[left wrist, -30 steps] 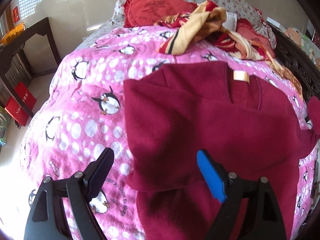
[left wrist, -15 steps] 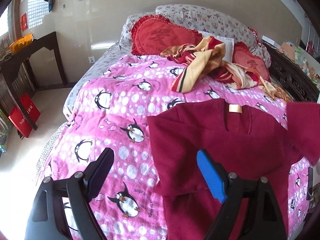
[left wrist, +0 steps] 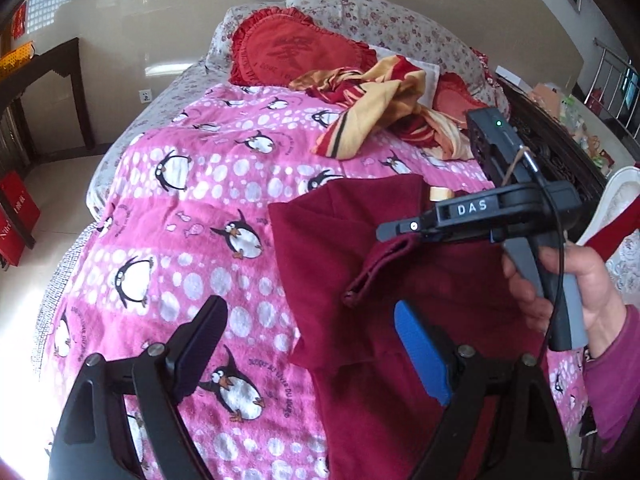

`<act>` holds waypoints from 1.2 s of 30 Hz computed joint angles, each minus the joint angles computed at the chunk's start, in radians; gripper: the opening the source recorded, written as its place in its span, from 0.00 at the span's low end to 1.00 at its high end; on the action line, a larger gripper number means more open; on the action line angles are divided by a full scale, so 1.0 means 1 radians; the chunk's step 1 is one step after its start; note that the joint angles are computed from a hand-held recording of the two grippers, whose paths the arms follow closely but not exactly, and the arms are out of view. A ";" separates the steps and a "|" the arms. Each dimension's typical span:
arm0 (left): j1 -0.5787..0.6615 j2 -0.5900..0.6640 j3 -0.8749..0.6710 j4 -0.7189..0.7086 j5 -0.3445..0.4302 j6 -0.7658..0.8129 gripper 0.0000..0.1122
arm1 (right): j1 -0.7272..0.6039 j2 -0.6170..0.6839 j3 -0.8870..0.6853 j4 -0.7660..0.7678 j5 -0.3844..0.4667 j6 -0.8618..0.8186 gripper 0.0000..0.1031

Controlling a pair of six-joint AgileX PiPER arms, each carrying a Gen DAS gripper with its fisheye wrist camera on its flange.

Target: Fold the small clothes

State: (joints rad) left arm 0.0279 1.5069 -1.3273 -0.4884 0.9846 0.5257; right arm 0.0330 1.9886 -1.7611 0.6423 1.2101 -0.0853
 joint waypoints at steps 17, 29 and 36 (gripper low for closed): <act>-0.199 0.199 -0.075 0.137 -0.179 -0.151 0.48 | -0.704 -0.863 0.773 -0.091 -0.026 -0.446 0.28; -0.192 0.184 -0.168 0.101 -0.018 -0.134 0.06 | -0.657 -0.934 0.883 -0.151 -0.109 -0.495 0.29; -0.162 0.164 -0.170 0.063 0.045 -0.138 0.06 | -0.465 -0.952 0.937 -0.387 -0.243 -0.322 0.31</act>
State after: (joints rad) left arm -0.1346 1.6709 -1.4969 -0.4257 1.0301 0.3881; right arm -0.4320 1.0362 -0.8239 0.2552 0.9667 -0.4073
